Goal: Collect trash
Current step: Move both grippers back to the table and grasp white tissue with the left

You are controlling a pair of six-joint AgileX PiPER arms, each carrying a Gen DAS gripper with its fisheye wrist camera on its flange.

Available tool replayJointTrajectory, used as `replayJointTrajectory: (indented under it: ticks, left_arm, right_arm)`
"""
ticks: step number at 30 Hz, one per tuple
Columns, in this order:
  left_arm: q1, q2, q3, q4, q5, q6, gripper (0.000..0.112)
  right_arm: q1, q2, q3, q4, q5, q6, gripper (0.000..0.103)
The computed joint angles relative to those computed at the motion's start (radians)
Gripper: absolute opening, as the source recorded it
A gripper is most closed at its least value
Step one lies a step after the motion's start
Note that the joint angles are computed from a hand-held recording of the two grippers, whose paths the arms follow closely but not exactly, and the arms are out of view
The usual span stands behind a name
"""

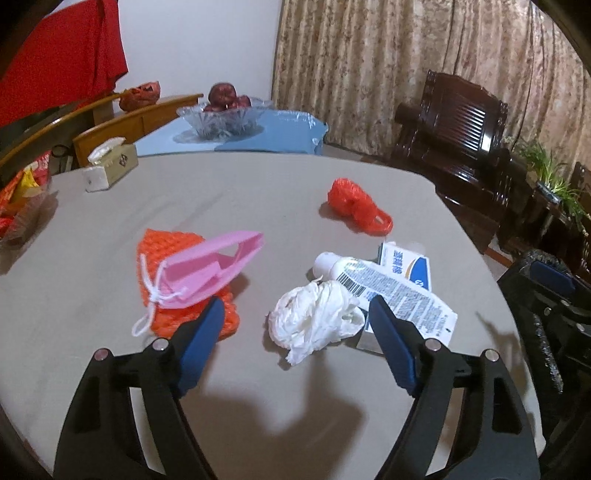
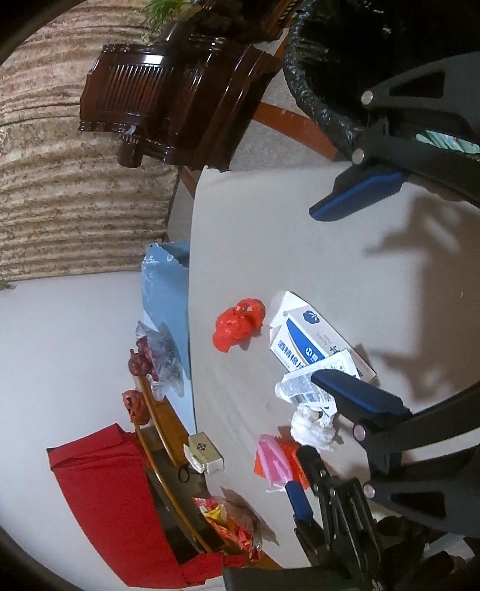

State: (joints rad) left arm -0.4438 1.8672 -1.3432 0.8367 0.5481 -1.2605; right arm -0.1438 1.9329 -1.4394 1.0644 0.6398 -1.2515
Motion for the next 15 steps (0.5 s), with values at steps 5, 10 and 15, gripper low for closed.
replayJointTrajectory:
  ticks: [5, 10, 15]
  left_arm:
    - [0.033, 0.059, -0.043, -0.117, -0.027, 0.113, 0.068]
    - [0.061, 0.105, -0.076, -0.285, -0.06, 0.269, 0.053]
    - [0.063, 0.098, -0.061, -0.252, -0.072, 0.233, 0.033]
  right_arm:
    - [0.008, 0.027, -0.028, -0.024, 0.005, 0.023, 0.077]
    - [0.018, 0.04, -0.043, -0.039, 0.003, 0.044, 0.077]
    - [0.03, 0.052, -0.059, -0.051, 0.007, 0.06, 0.077]
